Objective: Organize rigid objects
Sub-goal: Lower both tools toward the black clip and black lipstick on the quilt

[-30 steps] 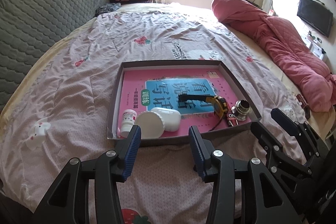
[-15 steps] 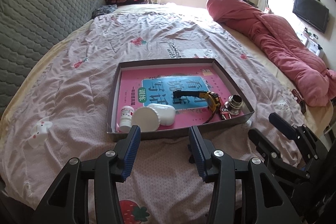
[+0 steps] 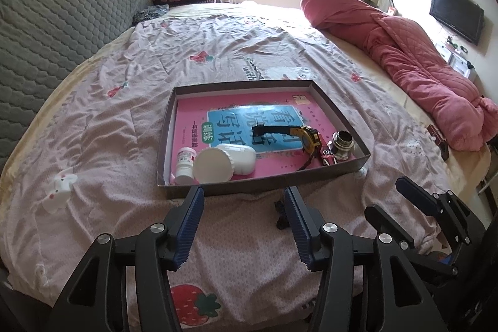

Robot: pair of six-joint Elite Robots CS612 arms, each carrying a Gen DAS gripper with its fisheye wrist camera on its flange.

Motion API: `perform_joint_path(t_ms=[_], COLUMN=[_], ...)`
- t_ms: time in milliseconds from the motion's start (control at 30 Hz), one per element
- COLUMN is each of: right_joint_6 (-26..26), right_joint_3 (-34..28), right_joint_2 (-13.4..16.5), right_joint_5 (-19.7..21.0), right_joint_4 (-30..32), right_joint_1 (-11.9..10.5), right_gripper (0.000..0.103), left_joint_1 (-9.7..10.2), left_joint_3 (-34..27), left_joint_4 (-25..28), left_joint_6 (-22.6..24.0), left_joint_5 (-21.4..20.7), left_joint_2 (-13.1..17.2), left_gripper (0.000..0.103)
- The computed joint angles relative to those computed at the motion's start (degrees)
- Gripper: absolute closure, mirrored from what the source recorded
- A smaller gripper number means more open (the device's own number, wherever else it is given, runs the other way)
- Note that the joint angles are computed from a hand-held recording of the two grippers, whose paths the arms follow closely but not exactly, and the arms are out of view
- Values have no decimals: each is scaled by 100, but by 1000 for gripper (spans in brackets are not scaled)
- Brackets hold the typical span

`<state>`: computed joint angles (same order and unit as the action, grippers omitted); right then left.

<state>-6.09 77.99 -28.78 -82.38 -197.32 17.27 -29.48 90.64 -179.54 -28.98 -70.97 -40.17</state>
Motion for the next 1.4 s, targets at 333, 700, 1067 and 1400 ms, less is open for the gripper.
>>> perform_joint_path(t_ms=[333,700,1067,1400], right_joint_6=[-139,-218,-300,-288], right_joint_3=[-2,-172,-310,-447], right_joint_2=[-6,65,138,216], right_joint_5=[136,318,366,356], right_joint_4=[263,976,1363,1536], right_joint_1=[19,16,37,46], right_gripper=[53,53,53,53], left_joint_1=[-4,-3,45,71], left_joint_3=[-76,-298,-537,-742], left_joint_4=[197,432,629,870], left_joint_6=[23,79,6,-36], left_joint_5=[-267,-583,-852,-998], left_joint_2=[115,318,483,631], left_gripper=[47,47,47,47])
